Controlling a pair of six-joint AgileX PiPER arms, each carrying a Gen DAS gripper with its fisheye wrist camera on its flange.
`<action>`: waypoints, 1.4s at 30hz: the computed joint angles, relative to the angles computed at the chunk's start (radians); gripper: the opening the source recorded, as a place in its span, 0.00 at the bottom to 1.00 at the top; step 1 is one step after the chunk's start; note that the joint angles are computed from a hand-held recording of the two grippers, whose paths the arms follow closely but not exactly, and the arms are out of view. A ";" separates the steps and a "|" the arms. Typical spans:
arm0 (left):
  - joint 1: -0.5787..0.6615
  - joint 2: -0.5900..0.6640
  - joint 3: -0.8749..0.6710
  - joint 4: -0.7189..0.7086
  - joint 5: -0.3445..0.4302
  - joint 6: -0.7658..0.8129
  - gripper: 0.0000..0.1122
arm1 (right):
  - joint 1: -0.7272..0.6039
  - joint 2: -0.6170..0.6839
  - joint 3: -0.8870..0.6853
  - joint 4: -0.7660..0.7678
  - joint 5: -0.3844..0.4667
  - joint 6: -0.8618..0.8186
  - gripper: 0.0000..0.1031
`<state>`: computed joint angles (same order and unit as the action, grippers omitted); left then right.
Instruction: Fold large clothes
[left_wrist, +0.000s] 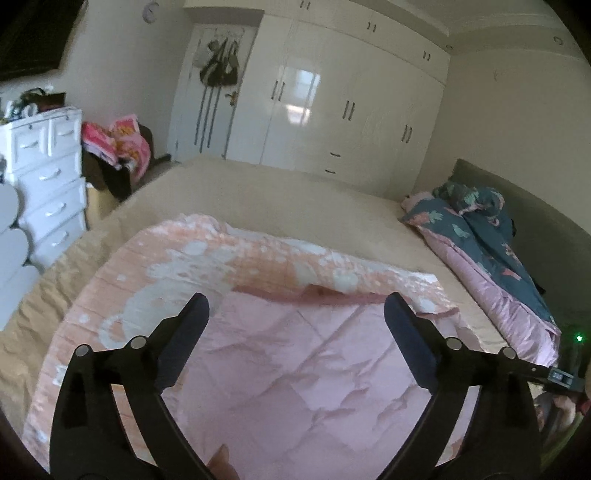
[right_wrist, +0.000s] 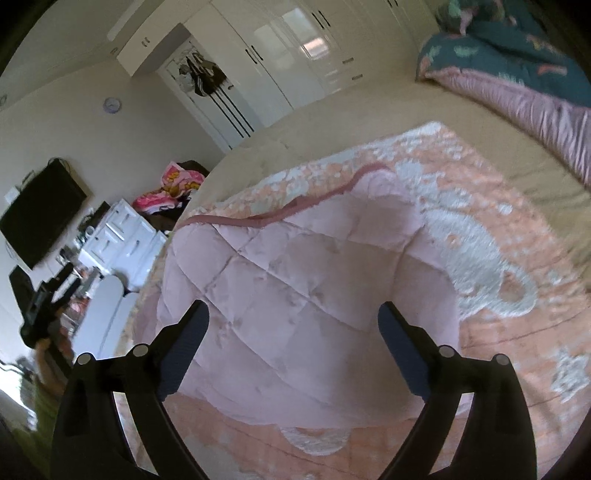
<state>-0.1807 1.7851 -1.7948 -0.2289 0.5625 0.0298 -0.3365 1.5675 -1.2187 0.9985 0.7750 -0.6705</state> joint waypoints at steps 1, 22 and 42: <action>0.012 -0.013 0.020 0.006 -0.010 -0.002 0.82 | 0.006 -0.015 0.007 -0.019 -0.023 0.001 0.91; 0.136 0.222 0.094 -0.178 0.105 0.222 0.81 | 0.092 0.291 -0.186 -0.486 -0.210 0.293 0.93; 0.017 0.446 -0.468 0.162 0.184 -0.151 0.08 | 0.095 0.387 -0.574 -0.537 -0.122 0.421 0.16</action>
